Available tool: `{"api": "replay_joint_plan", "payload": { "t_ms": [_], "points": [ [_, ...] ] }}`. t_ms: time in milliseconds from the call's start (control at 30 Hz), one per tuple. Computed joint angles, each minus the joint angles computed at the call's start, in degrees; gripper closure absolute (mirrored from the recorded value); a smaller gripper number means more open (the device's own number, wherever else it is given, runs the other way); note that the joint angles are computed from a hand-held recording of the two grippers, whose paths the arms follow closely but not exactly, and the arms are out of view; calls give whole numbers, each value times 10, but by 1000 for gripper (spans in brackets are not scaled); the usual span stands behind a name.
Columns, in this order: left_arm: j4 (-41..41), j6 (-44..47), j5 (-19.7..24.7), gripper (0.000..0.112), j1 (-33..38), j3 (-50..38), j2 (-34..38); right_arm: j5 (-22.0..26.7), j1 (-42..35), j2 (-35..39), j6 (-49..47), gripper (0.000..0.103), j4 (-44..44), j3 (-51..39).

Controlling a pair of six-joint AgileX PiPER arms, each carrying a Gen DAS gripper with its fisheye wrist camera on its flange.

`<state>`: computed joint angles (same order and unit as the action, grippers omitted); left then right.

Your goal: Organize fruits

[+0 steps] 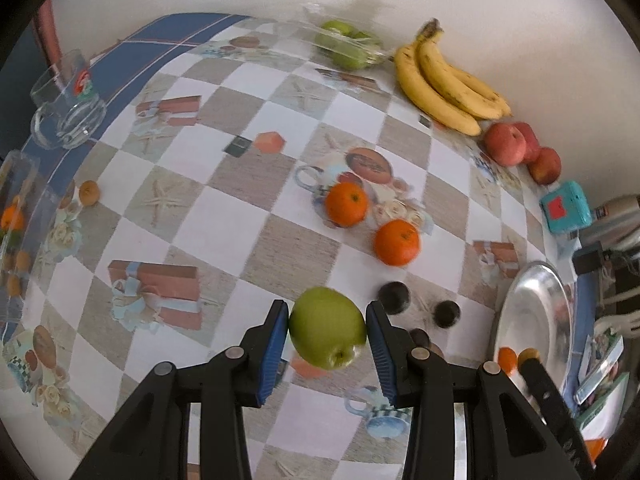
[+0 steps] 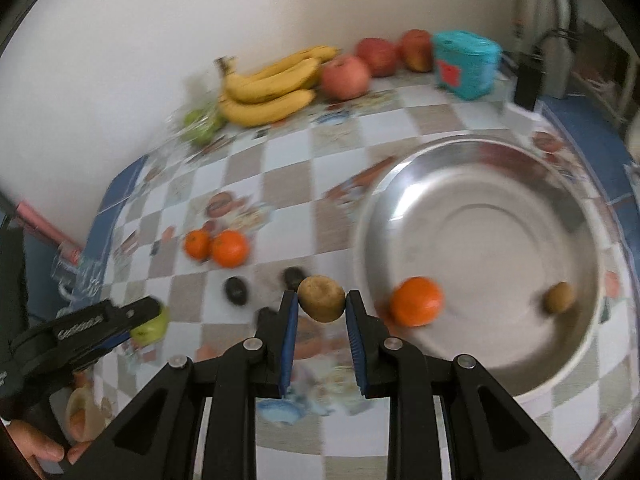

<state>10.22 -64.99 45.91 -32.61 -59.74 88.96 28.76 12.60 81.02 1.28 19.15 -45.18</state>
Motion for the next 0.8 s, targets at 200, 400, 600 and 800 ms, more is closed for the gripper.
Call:
{"api": "replay_joint_plan", "payload": {
  "t_ms": [200,400,600,800],
  "points": [
    [15,-8,11,70,-54,-51,22,17,-95,-9,-63,78,43,9],
    [17,9,28,70,-77,-90,57,32,-177,-13,-118,78,77,15],
    [-1,11,14,69,-41,-46,41,40,-195,-10,-143,78,100,16],
    [-16,21,-3,52,-14,-15,40,35,-157,-9,-127,78,83,15]
  ]
}}
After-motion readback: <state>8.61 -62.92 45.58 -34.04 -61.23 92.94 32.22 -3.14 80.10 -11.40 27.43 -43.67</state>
